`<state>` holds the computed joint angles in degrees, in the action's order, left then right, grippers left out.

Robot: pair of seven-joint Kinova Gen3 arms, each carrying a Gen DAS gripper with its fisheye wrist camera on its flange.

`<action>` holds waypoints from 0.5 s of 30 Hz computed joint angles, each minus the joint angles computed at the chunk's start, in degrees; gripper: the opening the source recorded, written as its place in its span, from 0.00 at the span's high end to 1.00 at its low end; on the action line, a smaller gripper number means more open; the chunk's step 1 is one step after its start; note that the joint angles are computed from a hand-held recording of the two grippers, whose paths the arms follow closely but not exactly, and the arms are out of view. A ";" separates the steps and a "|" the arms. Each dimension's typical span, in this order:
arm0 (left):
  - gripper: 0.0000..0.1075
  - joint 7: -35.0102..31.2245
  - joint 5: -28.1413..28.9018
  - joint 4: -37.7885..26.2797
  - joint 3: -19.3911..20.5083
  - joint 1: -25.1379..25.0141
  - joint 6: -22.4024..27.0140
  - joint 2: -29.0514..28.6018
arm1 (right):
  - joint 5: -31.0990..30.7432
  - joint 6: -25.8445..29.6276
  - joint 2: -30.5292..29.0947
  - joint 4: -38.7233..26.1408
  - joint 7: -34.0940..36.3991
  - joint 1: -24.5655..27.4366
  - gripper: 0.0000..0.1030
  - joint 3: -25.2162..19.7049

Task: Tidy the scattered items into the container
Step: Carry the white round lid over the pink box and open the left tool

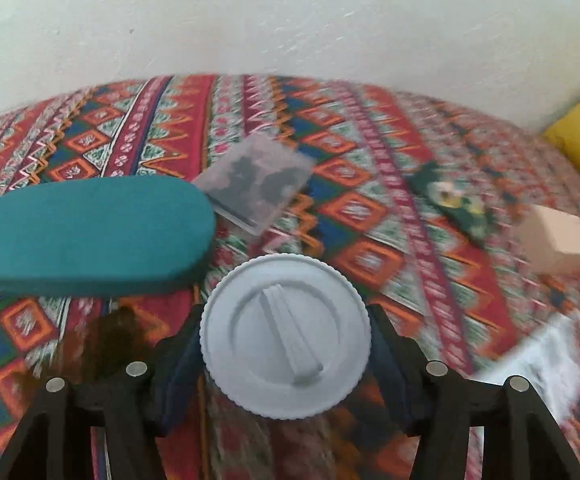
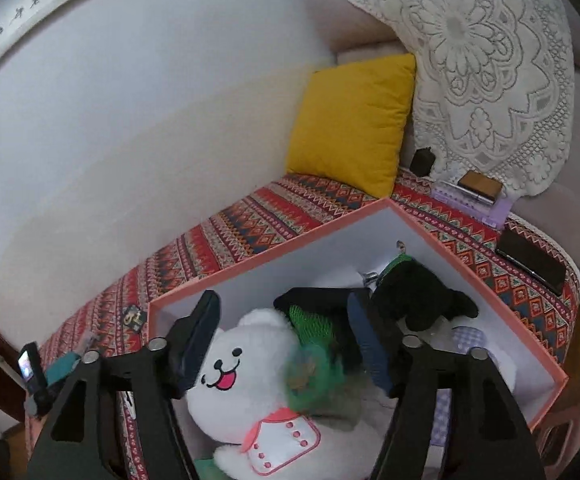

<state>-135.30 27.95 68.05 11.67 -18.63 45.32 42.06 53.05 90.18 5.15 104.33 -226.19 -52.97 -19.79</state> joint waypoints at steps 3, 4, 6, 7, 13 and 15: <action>0.40 -6.99 4.01 7.19 7.96 -7.48 0.74 -5.60 | 0.29 3.59 -0.23 0.54 -5.11 2.60 0.11 -5.09; 0.40 -9.32 5.47 8.79 10.11 -9.38 1.24 -6.87 | 0.58 4.27 -0.72 1.35 -7.44 2.30 0.11 -5.70; 0.40 -13.98 8.40 12.63 15.42 -14.07 4.92 -11.41 | 1.31 5.76 -2.48 3.19 -12.10 -1.43 0.11 -4.35; 0.40 -16.31 9.73 14.35 18.07 -16.25 6.71 -13.29 | 1.44 7.27 -3.10 3.81 -14.43 -3.69 0.11 -3.56; 0.39 -24.41 17.14 20.41 23.63 -15.78 15.35 -23.74 | 0.00 16.20 -5.38 6.69 -27.02 -7.38 0.09 -8.33; 0.39 -21.74 15.67 20.87 25.17 -10.83 12.32 -25.73 | -0.22 17.43 -6.05 7.32 -28.74 -7.96 0.09 -9.44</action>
<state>-157.04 43.62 88.92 36.84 -29.46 57.64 16.32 52.82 107.62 -0.90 111.65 -254.94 -60.93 -29.23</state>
